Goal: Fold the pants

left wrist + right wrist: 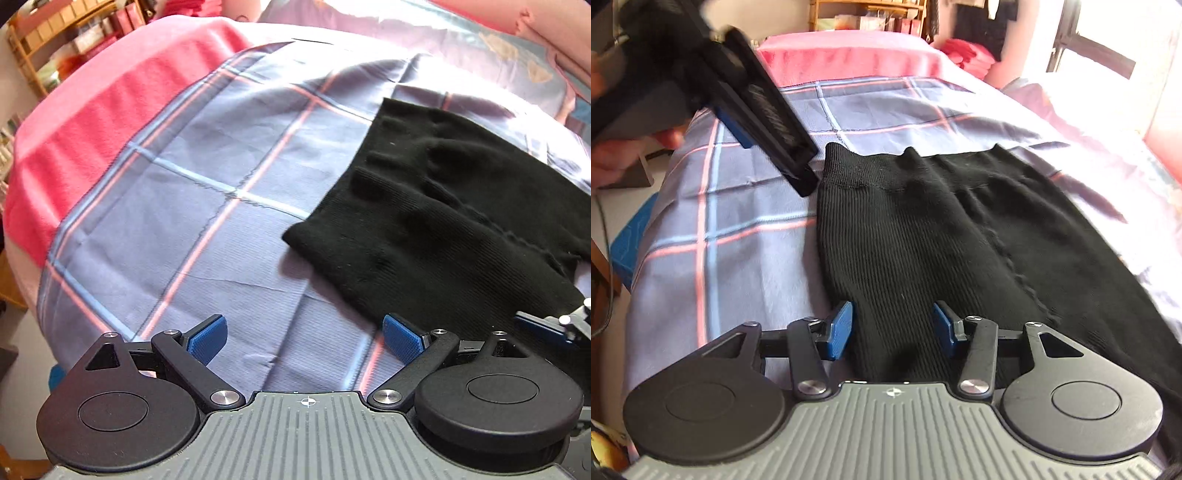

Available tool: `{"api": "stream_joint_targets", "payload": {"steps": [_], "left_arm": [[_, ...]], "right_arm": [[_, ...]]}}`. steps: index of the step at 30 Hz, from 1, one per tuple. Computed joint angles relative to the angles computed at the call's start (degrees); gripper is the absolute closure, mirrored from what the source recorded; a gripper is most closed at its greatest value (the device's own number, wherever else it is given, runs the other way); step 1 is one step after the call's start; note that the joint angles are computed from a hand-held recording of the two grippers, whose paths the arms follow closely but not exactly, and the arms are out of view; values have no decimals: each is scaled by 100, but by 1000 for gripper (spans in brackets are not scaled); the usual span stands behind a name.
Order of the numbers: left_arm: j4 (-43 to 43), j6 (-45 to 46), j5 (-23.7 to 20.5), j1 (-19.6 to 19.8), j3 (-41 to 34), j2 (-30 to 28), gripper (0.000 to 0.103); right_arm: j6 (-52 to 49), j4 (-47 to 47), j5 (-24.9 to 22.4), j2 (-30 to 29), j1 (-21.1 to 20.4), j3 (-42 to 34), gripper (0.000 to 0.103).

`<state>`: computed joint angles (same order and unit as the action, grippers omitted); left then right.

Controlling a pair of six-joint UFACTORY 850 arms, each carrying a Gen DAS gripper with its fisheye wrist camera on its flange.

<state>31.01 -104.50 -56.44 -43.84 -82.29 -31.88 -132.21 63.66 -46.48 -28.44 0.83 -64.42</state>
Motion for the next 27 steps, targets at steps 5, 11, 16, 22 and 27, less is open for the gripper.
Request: {"api": "stream_joint_targets", "payload": {"steps": [5, 11, 16, 22, 27], "left_arm": [[178, -161, -188, 13, 59, 151, 0], [464, 504, 289, 311, -772, -457, 0], [314, 1500, 876, 499, -1910, -1327, 0], [-682, 2957, 769, 670, -3033, -2333, 0], [-454, 2986, 624, 554, -3027, -2401, 0]], "right_arm": [[-323, 151, -215, 444, 114, 637, 97], [775, -203, -642, 359, -523, 207, 77], [1867, 303, -140, 360, -1514, -197, 67], [4524, -255, 2119, -42, -2354, -761, 43], [6287, 91, 2782, -436, -2981, -1503, 26]]}}
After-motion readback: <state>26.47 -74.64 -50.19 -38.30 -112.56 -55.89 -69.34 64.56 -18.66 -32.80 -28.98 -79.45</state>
